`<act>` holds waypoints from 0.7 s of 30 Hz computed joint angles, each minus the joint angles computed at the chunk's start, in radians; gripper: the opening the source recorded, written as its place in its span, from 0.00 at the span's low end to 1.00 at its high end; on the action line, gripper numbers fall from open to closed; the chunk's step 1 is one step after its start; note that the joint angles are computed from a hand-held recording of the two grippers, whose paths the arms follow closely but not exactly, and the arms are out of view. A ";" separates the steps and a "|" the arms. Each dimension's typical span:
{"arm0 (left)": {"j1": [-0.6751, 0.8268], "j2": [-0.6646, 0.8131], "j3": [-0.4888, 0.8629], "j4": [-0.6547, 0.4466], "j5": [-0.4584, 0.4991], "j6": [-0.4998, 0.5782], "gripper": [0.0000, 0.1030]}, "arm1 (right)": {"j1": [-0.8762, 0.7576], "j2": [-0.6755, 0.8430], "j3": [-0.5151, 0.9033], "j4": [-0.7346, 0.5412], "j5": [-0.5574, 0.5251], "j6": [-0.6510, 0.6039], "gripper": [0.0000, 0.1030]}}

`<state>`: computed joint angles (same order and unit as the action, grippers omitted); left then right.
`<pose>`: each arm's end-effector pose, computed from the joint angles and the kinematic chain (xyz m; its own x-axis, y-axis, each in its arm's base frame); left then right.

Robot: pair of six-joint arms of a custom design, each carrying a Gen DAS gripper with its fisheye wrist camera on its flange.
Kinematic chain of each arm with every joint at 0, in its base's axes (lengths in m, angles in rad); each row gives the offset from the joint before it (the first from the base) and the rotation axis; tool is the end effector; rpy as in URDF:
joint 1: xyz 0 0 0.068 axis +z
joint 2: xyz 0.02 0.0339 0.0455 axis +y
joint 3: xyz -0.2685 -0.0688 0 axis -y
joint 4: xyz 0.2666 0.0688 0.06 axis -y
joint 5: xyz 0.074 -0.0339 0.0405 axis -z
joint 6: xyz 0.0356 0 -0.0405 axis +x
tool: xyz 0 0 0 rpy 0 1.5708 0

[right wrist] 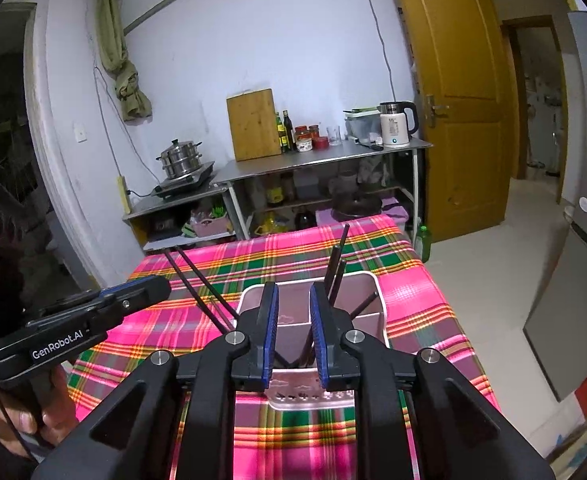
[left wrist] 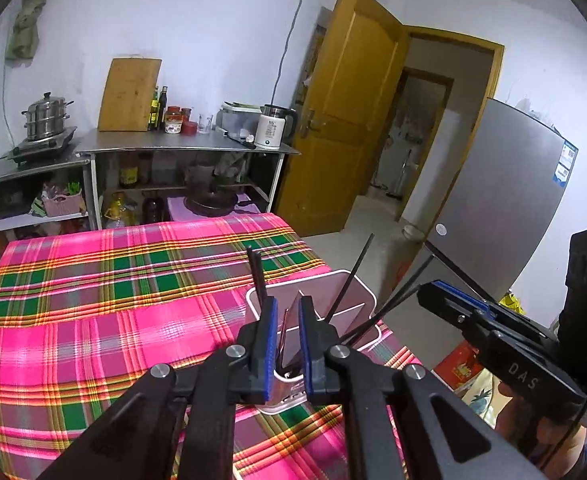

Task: Organize utensils
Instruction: 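Lower the chopsticks into the holder and open both tools, then move both tools down to the light wooden chopsticks on the cloth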

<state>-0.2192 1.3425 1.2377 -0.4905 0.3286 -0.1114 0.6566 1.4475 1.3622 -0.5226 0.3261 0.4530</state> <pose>0.3097 -0.0808 0.3464 -0.5958 0.0249 -0.8027 0.4029 0.8739 -0.2719 0.2811 0.2023 0.3555 -0.5687 0.0852 -0.8181 -0.1347 0.9716 0.1947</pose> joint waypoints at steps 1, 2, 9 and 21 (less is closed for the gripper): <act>0.005 -0.010 -0.007 -0.002 0.003 -0.001 0.09 | 0.006 -0.006 -0.002 -0.004 0.008 0.001 0.16; 0.009 -0.020 -0.013 -0.005 0.005 -0.003 0.09 | 0.013 -0.009 -0.002 -0.007 0.015 0.002 0.16; 0.040 -0.095 -0.070 -0.018 0.020 -0.001 0.09 | 0.057 -0.038 -0.019 -0.018 0.047 0.009 0.16; 0.126 -0.231 -0.227 -0.056 0.048 0.037 0.09 | 0.145 -0.076 -0.100 -0.012 0.064 0.057 0.16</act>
<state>-0.0929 1.1120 1.0112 -0.5463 0.3762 -0.0748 0.8019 1.3720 1.2624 -0.5348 0.3900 0.5096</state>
